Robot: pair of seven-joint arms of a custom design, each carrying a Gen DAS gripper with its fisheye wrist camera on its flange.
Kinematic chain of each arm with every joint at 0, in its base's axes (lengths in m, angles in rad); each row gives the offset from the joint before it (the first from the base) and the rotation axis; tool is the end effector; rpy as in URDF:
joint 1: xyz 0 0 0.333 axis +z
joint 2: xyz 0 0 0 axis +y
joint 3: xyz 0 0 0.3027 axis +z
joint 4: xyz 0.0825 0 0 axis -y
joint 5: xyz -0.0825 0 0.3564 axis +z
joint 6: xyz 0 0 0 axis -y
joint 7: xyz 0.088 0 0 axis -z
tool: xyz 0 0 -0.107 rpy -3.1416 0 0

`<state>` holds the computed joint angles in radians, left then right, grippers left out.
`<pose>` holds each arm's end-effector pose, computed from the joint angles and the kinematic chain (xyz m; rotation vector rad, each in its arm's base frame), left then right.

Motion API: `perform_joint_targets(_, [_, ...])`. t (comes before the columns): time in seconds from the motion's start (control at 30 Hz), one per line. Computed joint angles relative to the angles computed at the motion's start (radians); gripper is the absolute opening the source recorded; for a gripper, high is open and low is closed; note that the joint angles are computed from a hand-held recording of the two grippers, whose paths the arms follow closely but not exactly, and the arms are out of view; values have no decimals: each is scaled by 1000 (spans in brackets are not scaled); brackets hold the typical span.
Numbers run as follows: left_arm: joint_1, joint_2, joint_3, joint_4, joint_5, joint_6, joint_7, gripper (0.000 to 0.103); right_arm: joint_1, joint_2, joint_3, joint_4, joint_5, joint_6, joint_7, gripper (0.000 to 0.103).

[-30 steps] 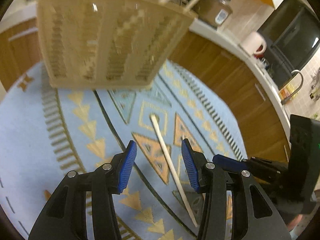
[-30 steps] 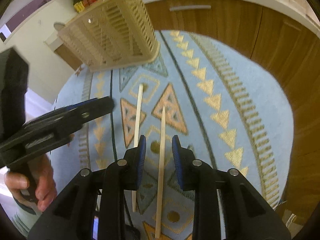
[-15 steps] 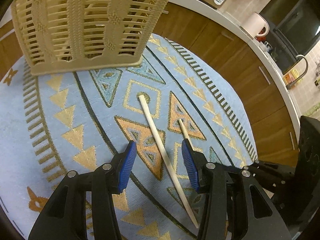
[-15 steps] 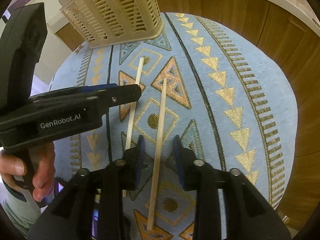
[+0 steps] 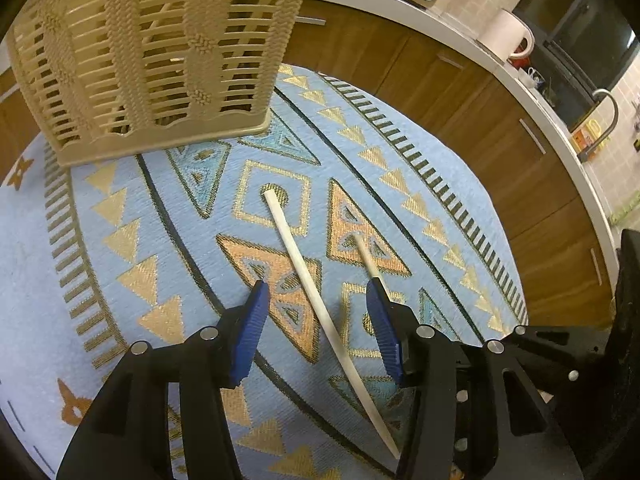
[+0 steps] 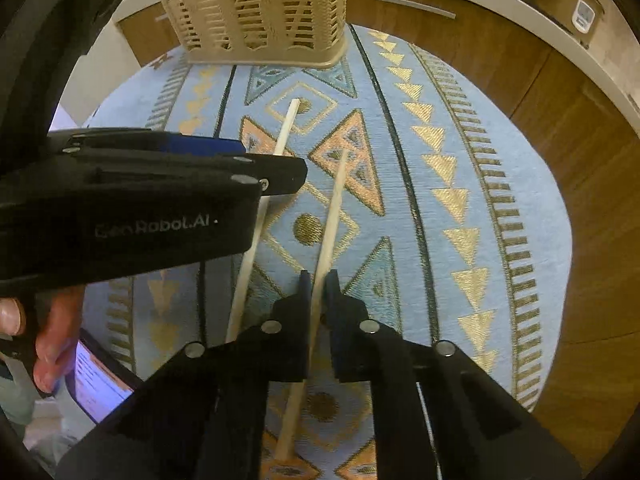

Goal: Organize utensils
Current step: 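Grasp a single wooden chopstick with the left gripper while the right gripper grasps another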

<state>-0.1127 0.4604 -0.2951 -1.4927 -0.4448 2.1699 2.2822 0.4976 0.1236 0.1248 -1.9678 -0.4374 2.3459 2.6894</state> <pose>0.6294 -0.2532 0.4421 1.0078 -2.7220 0.8223 0.4779 0.3325 0.4378 -1.7561 2.2165 -0.4465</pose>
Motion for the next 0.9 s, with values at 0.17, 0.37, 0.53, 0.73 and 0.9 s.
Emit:
perform_joint_targets(0.17, [-21, -30, 5, -54, 39, 67, 19, 48, -26, -72, -12, -100, -13, 54, 79, 4])
perform_joint_targets(0.37, [-76, -109, 15, -215, 157, 277, 55, 49, -55, -100, 4, -152, -25, 106, 111, 4])
perform_joint_targets(0.53, [-82, -128, 9, -251, 192, 325, 57, 44, -72, -122, 5, -197, -4, 178, 113, 4])
perform_joint_targets(0.73, [-82, -130, 9, -252, 211, 345, 64, 10, -78, -122, 15, -197, -7, 182, 122, 4])
perform_joint_targets(0.9, [-36, -104, -5, -198, 136, 273, 107, 4, -80, -123, 13, -202, 23, 210, 110, 5])
